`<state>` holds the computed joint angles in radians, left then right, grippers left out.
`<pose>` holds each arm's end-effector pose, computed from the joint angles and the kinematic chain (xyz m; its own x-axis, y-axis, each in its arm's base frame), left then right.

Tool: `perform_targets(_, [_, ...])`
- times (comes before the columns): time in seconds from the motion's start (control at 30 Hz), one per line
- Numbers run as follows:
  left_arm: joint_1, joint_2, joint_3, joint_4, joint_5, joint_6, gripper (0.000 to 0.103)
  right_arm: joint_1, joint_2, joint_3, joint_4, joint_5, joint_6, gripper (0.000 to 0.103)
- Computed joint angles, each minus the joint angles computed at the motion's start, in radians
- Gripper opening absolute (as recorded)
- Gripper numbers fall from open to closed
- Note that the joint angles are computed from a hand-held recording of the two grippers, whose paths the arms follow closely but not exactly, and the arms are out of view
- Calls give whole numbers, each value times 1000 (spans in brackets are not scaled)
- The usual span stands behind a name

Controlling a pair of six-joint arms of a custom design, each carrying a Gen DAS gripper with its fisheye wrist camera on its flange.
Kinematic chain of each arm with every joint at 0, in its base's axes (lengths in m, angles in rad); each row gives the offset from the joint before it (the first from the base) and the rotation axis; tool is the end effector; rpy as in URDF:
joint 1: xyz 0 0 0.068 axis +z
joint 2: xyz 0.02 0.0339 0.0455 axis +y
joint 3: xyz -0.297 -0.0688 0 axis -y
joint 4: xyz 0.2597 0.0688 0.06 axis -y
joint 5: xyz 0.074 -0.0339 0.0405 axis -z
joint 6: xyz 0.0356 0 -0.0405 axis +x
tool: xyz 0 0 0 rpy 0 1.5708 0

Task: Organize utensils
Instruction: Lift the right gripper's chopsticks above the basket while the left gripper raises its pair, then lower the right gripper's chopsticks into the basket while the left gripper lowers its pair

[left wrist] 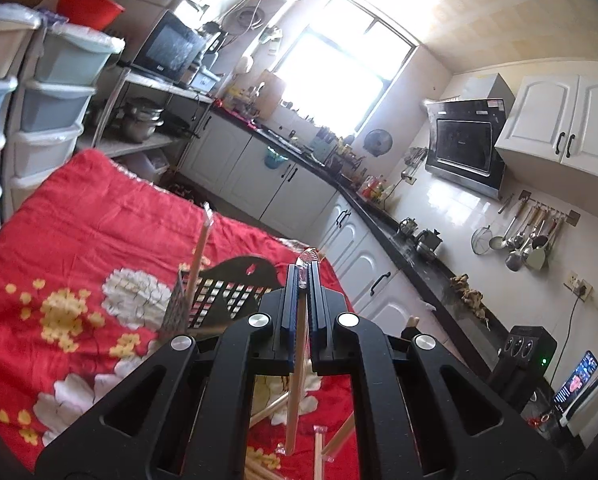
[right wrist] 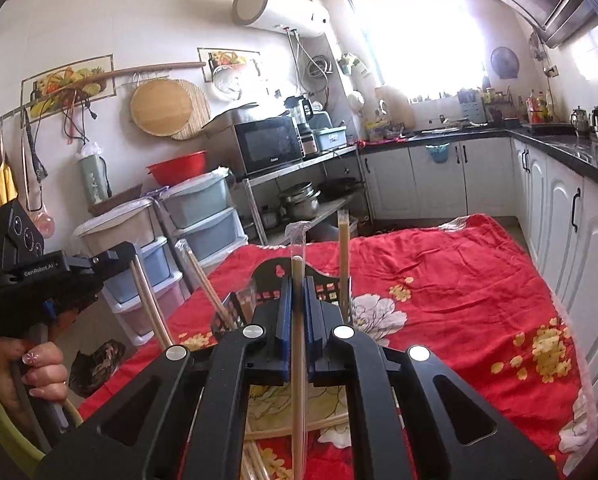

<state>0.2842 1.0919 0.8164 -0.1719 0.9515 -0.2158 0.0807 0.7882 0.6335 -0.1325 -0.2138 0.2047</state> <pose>0.2334 0.0380 0.3232 -0.5217 -0.2819 -0.8052 0.4404 0.7194 -0.5372 0.1796 0.0221 0.3125 -0.3337 0.1723 -0.9268 -0.2183 0.9423 0.2538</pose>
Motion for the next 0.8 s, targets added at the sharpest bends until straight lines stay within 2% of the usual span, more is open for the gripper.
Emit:
perform_targets(0.37, [-50, 14, 67, 39, -60, -41, 2, 4, 51, 57, 53, 39, -36, 6])
perform_targets(0.8, [-24, 63, 166, 84, -125, -86, 2, -37, 149, 153, 160, 47, -68, 6])
